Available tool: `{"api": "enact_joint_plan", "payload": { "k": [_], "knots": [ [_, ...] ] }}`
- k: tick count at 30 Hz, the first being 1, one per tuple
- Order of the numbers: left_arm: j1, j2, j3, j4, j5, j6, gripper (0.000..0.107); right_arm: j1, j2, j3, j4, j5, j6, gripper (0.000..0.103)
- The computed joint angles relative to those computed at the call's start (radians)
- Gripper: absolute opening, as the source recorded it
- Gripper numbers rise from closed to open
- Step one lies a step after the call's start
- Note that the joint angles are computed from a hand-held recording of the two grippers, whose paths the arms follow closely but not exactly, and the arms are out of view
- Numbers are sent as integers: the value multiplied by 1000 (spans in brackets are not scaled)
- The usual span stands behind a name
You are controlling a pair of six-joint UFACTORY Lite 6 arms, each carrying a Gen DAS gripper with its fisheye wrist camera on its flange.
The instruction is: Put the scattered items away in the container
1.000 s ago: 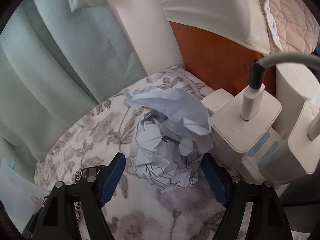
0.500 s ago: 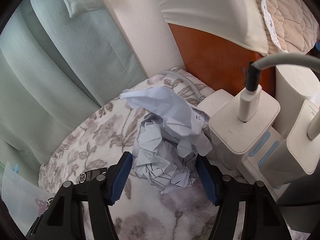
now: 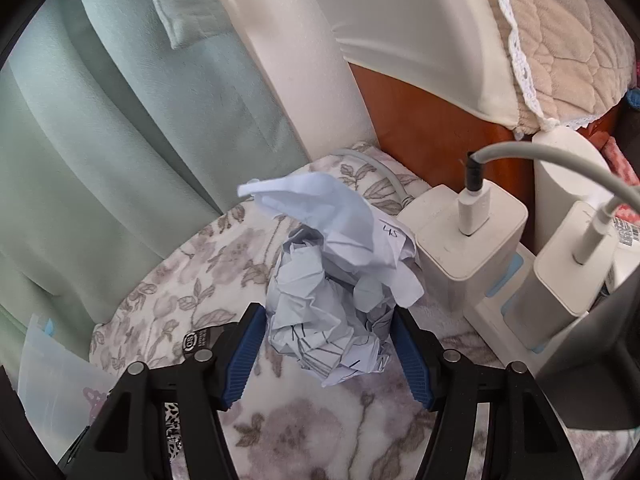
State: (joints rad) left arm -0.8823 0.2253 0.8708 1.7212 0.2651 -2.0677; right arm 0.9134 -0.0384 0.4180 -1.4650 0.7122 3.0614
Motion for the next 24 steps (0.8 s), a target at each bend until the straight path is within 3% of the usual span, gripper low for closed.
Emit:
{"api": "enact_joint_plan", "payload": {
  "k": [13,24],
  "knots": [
    [-38,-153,-60,-203,17,182,15,156,-133,19,223,135,-159,67],
    [-102,-377,-104,-521,91,479,15,357,-245,95,392,369,-272,67]
  ]
}}
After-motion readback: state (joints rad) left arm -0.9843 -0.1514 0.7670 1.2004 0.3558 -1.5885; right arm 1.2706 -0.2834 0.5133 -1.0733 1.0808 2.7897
